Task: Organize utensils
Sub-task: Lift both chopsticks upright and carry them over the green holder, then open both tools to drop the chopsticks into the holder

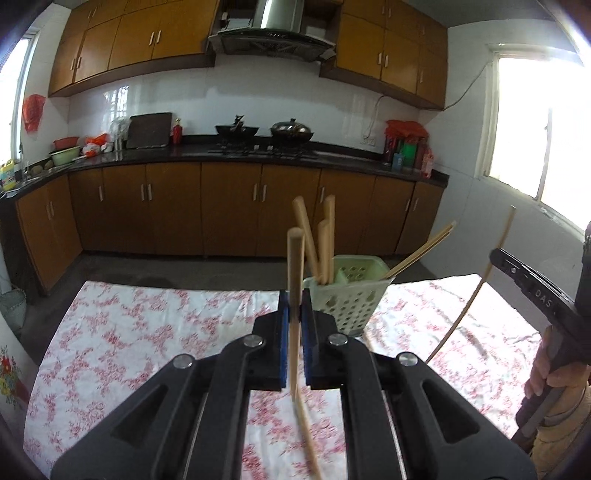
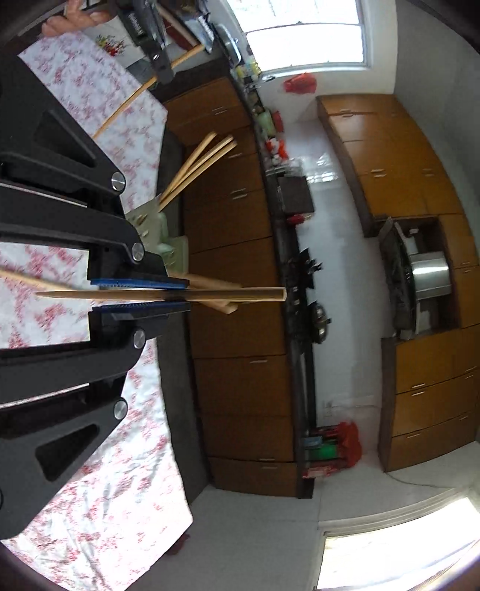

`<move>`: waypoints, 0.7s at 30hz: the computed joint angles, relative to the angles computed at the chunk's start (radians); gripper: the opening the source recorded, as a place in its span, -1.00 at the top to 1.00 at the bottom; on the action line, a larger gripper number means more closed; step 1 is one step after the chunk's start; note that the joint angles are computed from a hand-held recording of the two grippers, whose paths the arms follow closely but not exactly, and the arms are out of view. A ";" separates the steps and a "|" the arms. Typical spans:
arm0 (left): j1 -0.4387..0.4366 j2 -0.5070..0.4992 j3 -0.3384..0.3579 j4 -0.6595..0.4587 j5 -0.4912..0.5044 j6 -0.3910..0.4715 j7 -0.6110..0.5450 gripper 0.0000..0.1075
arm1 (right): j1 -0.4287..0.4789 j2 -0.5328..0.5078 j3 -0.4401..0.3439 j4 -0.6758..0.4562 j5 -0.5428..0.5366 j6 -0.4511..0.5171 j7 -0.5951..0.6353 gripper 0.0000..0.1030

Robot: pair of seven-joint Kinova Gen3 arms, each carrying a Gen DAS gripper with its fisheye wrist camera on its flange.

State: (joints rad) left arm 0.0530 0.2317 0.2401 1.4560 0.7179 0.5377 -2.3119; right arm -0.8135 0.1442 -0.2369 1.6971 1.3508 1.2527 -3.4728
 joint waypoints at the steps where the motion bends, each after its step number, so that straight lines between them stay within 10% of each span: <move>1: -0.006 0.001 0.009 -0.007 0.016 0.002 -0.013 0.86 | -0.002 -0.001 0.001 -0.009 0.025 -0.003 0.004 0.85; 9: 0.067 0.043 0.050 -0.128 0.051 -0.138 0.022 0.86 | 0.004 0.035 0.032 -0.075 0.203 -0.018 -0.029 0.85; 21: 0.278 0.222 -0.040 -0.289 -0.176 -0.391 0.313 0.86 | 0.075 0.147 0.111 -0.095 0.334 -0.076 -0.205 0.85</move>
